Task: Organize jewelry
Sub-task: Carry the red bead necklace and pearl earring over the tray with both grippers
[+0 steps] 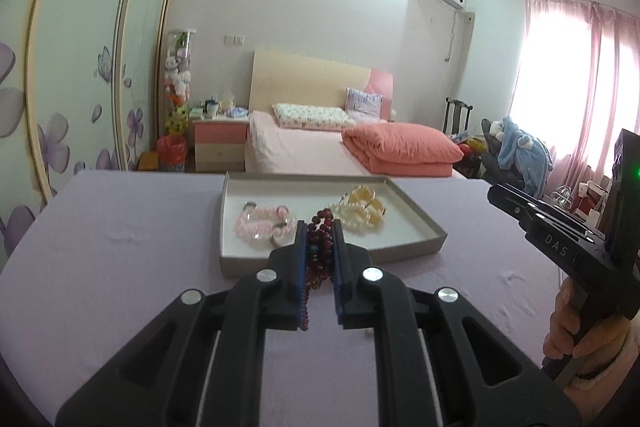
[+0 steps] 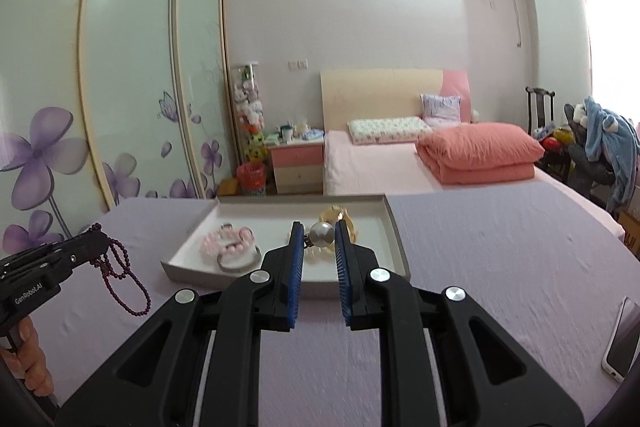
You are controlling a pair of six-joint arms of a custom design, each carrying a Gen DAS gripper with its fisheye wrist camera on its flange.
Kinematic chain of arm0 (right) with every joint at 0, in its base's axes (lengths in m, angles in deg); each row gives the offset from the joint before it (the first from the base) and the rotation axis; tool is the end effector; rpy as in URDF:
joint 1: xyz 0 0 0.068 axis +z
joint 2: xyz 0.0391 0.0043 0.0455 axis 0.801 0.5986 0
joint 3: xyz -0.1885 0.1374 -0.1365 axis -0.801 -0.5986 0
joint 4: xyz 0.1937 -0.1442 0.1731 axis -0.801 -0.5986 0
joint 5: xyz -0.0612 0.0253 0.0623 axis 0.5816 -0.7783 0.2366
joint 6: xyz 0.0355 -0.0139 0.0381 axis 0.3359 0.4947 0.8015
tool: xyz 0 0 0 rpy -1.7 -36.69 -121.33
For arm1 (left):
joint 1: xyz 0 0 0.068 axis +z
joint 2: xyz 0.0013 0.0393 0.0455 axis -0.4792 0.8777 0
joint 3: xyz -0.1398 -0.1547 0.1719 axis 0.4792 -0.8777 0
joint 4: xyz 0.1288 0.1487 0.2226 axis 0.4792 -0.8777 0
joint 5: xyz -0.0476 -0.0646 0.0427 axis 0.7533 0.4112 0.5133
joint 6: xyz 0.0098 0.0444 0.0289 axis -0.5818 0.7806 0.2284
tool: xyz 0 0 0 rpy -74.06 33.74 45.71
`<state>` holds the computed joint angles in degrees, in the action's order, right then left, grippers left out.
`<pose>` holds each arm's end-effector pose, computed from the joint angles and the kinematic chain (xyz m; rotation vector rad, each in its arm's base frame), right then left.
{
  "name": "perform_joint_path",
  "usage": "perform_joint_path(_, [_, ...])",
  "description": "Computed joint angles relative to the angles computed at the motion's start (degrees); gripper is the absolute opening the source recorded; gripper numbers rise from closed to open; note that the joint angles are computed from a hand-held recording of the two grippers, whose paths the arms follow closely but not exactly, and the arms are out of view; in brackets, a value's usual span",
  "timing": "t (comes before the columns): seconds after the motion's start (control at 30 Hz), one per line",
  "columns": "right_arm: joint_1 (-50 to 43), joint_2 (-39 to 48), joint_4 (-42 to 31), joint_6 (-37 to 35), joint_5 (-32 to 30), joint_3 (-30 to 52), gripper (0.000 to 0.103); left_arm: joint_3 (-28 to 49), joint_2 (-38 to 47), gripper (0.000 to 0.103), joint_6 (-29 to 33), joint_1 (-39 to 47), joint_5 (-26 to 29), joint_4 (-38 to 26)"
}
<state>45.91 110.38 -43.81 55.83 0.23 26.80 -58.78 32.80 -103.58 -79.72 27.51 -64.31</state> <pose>0.2627 -0.0135 0.1178 -0.4009 1.8887 0.4055 0.1745 -0.1747 0.1179 -0.1965 1.9638 -0.0938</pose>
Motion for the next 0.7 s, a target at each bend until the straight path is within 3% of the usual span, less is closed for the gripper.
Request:
perform_joint_path(0.27, [1.1, 0.4, 2.8, 1.9, 0.4, 1.1, 0.017, 2.4, 1.5, 0.012, 4.5, 1.8, -0.6, 2.9])
perform_joint_path(0.7, [5.8, 10.6, 7.0, 5.1, 4.7, 10.4, 0.017, 9.8, 10.9, 0.012, 12.8, 12.8, 6.8, 11.0])
